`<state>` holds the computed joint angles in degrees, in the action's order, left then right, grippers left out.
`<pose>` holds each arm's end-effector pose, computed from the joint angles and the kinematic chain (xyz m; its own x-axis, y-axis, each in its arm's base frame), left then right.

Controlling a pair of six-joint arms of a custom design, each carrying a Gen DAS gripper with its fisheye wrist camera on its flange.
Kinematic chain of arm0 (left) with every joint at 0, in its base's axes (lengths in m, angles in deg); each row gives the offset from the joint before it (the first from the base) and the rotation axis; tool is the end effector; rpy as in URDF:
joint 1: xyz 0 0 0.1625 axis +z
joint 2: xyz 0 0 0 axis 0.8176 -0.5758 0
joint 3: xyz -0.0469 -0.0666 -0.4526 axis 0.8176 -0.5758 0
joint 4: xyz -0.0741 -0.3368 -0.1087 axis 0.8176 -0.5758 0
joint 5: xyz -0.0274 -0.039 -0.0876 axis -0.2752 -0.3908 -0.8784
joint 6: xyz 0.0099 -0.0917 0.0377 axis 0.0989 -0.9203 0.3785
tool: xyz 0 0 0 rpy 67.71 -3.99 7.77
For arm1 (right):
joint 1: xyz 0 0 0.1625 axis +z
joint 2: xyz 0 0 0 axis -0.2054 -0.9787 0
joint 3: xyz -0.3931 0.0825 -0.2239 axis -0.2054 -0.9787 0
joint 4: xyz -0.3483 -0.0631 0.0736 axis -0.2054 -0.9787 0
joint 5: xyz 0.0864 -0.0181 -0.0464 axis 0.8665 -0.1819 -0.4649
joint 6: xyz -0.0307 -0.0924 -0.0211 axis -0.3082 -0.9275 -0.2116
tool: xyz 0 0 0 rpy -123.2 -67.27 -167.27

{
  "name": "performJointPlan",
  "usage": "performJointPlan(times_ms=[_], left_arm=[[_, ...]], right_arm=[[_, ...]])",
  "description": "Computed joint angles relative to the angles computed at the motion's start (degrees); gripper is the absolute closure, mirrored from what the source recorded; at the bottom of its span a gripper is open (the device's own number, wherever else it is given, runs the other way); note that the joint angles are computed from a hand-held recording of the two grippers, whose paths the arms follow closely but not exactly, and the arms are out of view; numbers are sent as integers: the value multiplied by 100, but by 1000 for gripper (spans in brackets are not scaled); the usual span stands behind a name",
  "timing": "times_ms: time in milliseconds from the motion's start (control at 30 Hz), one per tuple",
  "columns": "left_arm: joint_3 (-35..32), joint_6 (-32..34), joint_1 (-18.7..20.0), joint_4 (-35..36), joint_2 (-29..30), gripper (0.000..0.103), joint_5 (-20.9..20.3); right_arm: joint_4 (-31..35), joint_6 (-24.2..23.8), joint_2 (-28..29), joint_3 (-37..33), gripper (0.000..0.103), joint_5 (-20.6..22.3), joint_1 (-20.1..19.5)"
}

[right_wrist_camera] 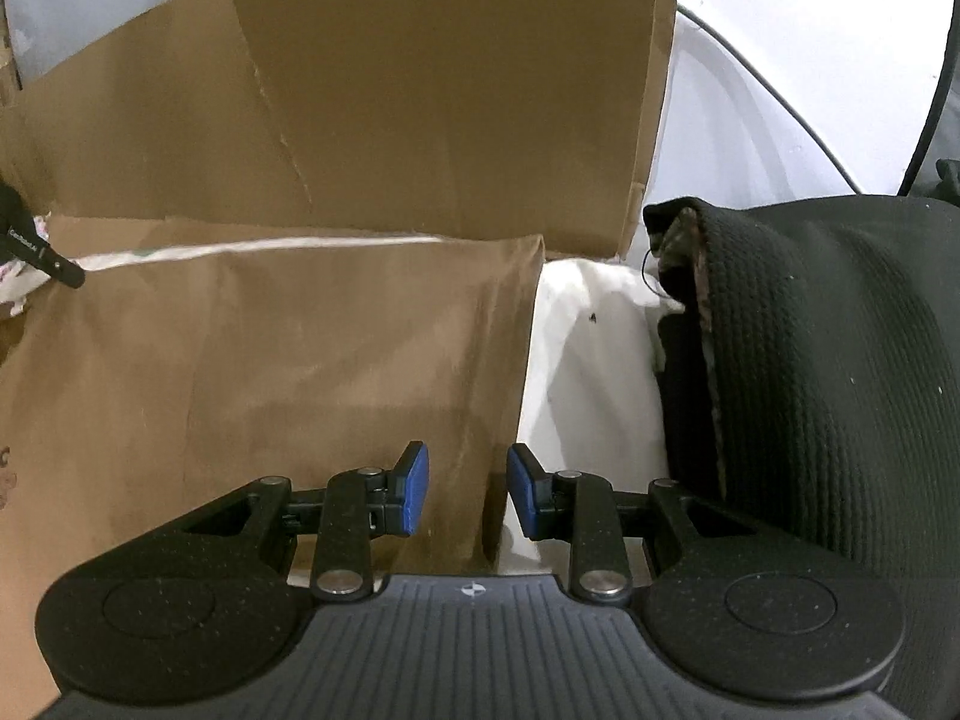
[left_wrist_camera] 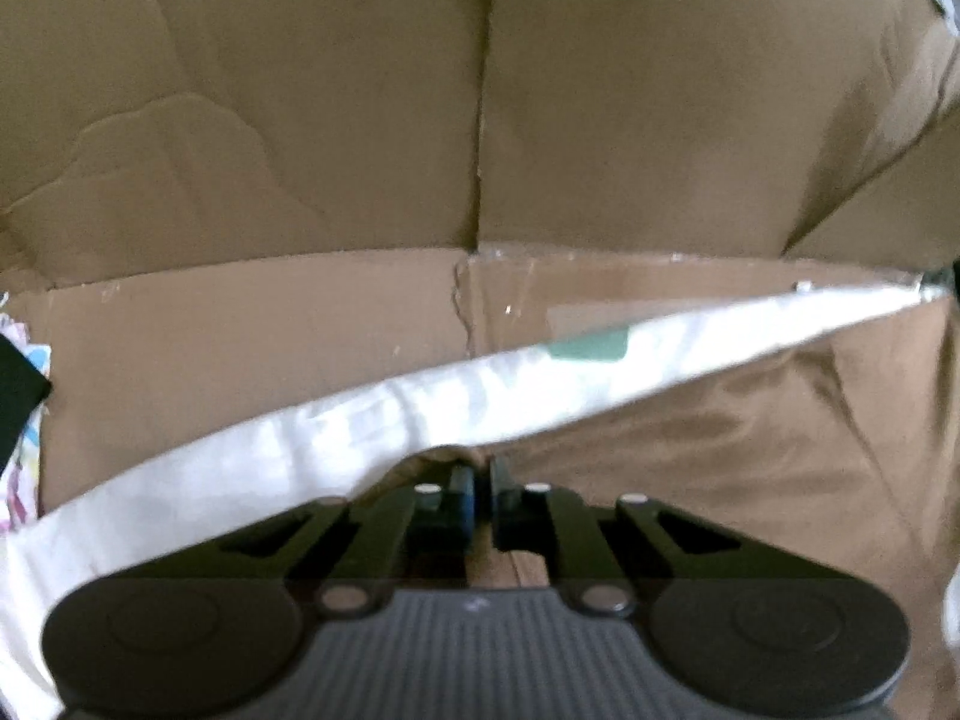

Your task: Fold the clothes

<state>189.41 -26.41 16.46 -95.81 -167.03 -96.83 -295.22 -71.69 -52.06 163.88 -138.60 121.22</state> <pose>0.0696 -0.4321 0.3526 -0.7300 0.0240 -0.6831 0.2669 0.9301 -0.2525 0.2372 -0.4441 -0.0087 -0.6820 -0.3231 0.6561 -0.6140 0.7403 -0.2736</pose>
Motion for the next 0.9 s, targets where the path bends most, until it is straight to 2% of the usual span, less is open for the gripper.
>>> performJointPlan(times_ms=[167,200,267,467,567,633,700,800,833,900], left_arm=[[39,-95,-220,259,32,88,298],[50,-124,-291,354,-1,80,365],[72,-189,-436,552,-72,70,495],[182,-665,-929,1180,-436,69,737],[287,-942,-1238,1481,-615,69,719],[364,-1177,-1477,1719,-741,69,686],[462,-1395,-1697,1847,-835,69,579],[633,-1598,-1928,1765,-812,69,390],[691,-1642,-1997,1711,-777,69,321],[807,-1710,-2145,1588,-684,69,177]], right_arm=[[-409,275,40,169,68,-365,205],[-493,366,38,211,68,-400,240],[-428,710,-18,294,68,-370,261],[-37,1748,-122,455,68,-287,202],[-31,2049,-133,504,67,-238,179],[-152,2092,-135,545,67,-84,111],[-364,1905,-89,563,67,108,40],[-415,1698,-38,573,71,118,-27],[-367,1674,-37,586,81,64,-28],[-374,1552,-37,627,88,35,-38]])
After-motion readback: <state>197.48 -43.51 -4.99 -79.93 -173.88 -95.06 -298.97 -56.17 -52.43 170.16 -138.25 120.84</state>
